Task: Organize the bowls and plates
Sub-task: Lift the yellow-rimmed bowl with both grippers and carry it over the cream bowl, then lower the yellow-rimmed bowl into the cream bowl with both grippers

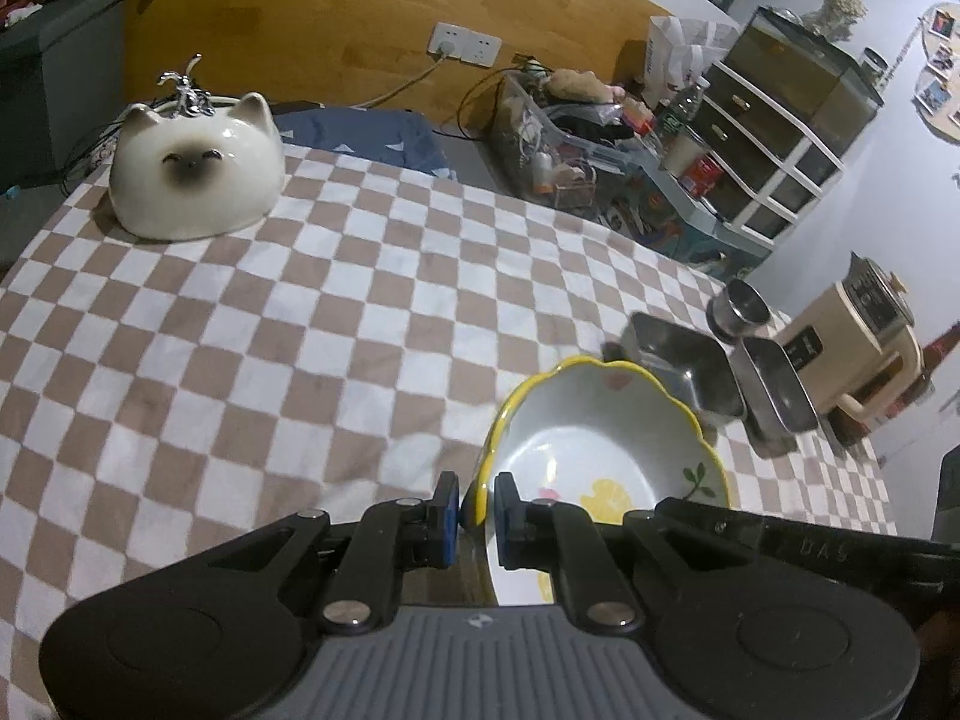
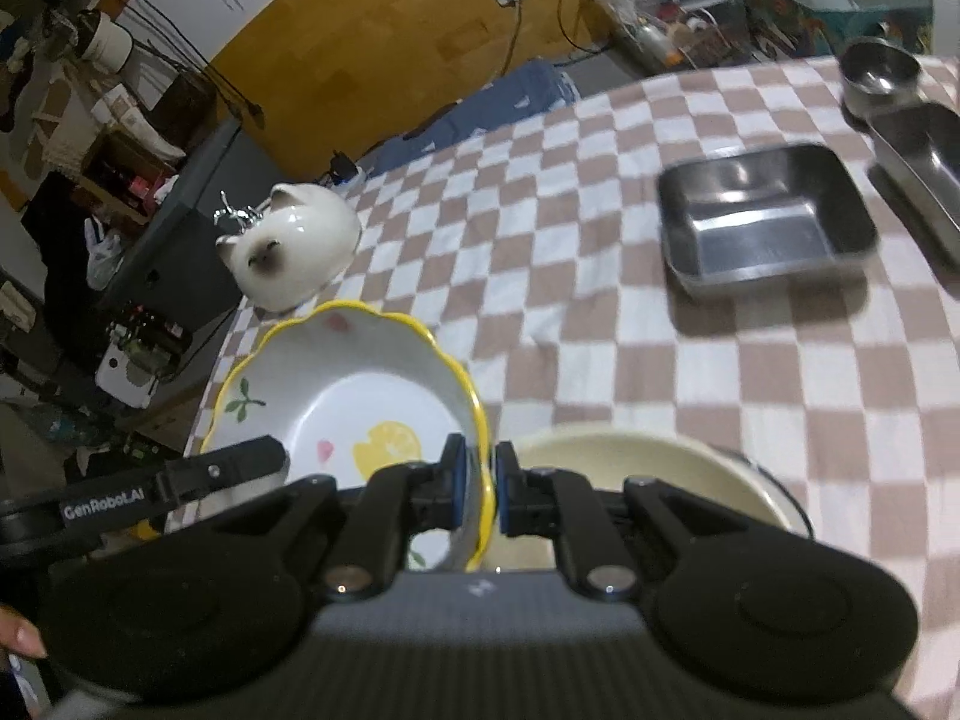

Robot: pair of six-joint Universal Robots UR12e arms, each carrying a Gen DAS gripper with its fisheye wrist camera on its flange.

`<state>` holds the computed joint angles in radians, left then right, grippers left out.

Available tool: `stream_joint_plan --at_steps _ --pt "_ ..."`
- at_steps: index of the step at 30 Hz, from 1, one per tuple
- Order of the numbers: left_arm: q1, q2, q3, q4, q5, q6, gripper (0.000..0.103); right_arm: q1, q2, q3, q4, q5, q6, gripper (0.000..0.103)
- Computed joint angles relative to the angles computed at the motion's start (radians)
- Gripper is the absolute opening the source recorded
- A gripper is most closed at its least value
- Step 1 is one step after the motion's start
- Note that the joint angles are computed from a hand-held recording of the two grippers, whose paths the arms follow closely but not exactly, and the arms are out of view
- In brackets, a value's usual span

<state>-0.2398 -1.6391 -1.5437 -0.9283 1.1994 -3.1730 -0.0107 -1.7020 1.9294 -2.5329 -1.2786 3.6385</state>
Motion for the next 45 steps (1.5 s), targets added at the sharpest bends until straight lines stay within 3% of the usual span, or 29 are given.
stream_joint_plan --at_steps 12,19,30,45 --pt "-0.054 0.027 -0.036 -0.028 -0.002 -0.028 0.013 -0.046 -0.082 0.058 0.061 0.003 0.006 0.012" --pt "-0.085 0.017 -0.030 -0.071 0.005 -0.001 0.013 -0.075 -0.129 0.087 0.119 -0.002 -0.021 0.013" --pt "-0.104 -0.002 -0.015 -0.118 0.033 0.009 0.013 -0.104 -0.121 0.094 0.167 0.066 0.038 0.014" --pt "-0.097 -0.009 -0.018 -0.126 0.054 -0.034 0.013 -0.103 -0.111 0.091 0.171 0.069 0.065 0.013"
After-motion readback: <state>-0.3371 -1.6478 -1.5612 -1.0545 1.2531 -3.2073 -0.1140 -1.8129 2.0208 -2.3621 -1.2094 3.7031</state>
